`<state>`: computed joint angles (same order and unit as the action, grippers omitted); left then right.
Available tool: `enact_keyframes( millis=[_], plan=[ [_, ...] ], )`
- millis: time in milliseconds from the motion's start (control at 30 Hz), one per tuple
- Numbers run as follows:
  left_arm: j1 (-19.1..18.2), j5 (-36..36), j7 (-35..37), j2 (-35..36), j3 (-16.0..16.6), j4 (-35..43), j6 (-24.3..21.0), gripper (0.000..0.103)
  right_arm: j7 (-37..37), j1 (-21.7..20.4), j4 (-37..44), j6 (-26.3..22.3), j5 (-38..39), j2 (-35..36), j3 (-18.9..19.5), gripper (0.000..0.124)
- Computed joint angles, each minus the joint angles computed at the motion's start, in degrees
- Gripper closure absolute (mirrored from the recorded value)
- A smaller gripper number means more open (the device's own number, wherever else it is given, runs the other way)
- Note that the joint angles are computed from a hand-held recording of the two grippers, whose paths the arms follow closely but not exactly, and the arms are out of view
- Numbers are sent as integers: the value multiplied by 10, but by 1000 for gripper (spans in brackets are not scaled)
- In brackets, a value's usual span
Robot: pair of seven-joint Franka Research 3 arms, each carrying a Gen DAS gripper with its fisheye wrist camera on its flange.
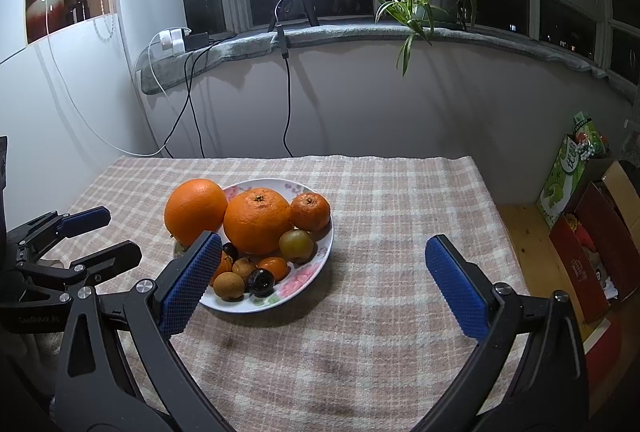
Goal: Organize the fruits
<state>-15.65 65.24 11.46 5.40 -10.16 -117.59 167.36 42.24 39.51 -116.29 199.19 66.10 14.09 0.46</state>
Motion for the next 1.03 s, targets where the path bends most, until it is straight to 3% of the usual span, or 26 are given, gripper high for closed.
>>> enact_keyframes(
  millis=[667,1033],
  plan=[
    [0,-4,8,2,1,0,3,20,22,-1,-7,-8,-19,0,-4,21],
    [-2,19,-9,5,2,4,2,20,40,14,-10,-15,-32,0,-25,21]
  ],
)
